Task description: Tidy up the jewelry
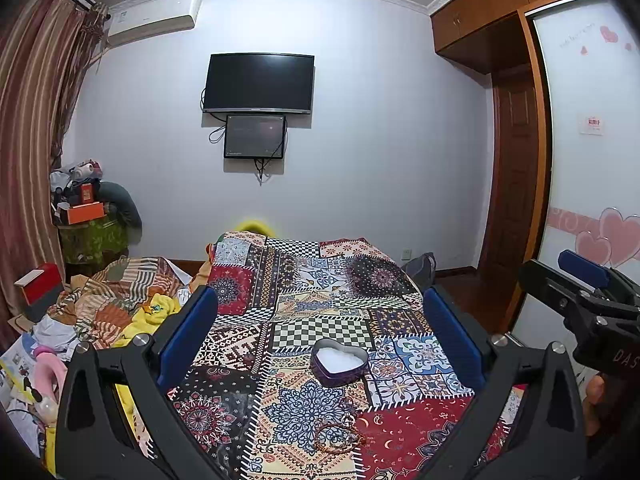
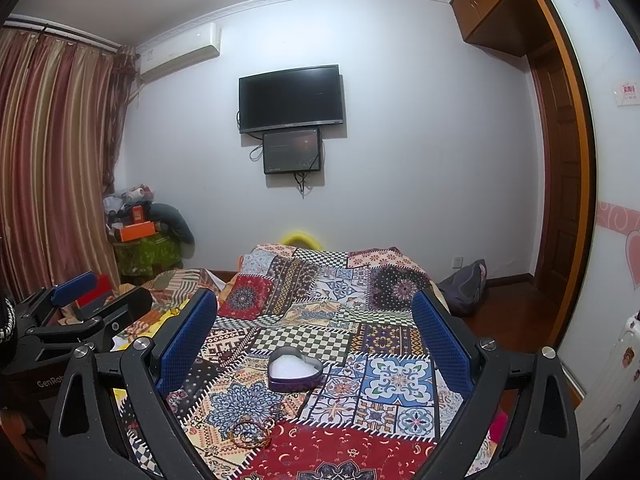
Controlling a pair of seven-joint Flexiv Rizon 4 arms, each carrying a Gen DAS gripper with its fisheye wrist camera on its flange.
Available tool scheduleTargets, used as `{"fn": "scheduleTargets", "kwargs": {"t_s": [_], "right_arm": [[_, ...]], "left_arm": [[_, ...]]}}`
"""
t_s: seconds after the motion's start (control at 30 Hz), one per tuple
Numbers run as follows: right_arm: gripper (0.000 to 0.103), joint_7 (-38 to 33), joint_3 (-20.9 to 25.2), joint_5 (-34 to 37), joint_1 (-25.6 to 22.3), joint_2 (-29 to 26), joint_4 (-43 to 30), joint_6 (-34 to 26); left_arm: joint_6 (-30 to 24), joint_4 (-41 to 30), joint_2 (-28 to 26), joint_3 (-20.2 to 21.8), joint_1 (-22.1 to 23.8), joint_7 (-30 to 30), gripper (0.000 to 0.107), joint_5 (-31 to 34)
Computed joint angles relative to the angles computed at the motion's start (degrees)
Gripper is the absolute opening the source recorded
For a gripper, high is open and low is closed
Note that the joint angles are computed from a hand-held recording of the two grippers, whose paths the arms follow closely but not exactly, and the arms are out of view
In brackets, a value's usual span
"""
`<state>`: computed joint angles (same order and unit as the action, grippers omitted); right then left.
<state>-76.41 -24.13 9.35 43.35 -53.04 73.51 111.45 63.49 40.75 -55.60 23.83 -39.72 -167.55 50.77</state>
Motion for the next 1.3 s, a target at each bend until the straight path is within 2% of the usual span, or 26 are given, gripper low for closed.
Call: {"fn": "scheduleTargets", "kwargs": {"t_s": [0.87,1.07,1.3], "right_arm": [[0.097,1.2,0.5,-2.3,-0.5,-0.1,-0.6,-1.9],[0.097,3.6,1.8,-6.3,-2.3,-2.1,-3.8,-5.6],[0.097,7.9,2.4,-14.6,-4.5,-6.4,-8.5,-12.8]], "left_arm": [[0.3,-0.1,-0.4,-0.9,1.3,0.9,0.103,-1.7],[0.4,-0.8,-1.8,-3.1,4.2,4.4,0.103,-5.5],[-2.3,-3.1,-5.8,-7.7,9.6,14.5,0.103,-15.0]]}}
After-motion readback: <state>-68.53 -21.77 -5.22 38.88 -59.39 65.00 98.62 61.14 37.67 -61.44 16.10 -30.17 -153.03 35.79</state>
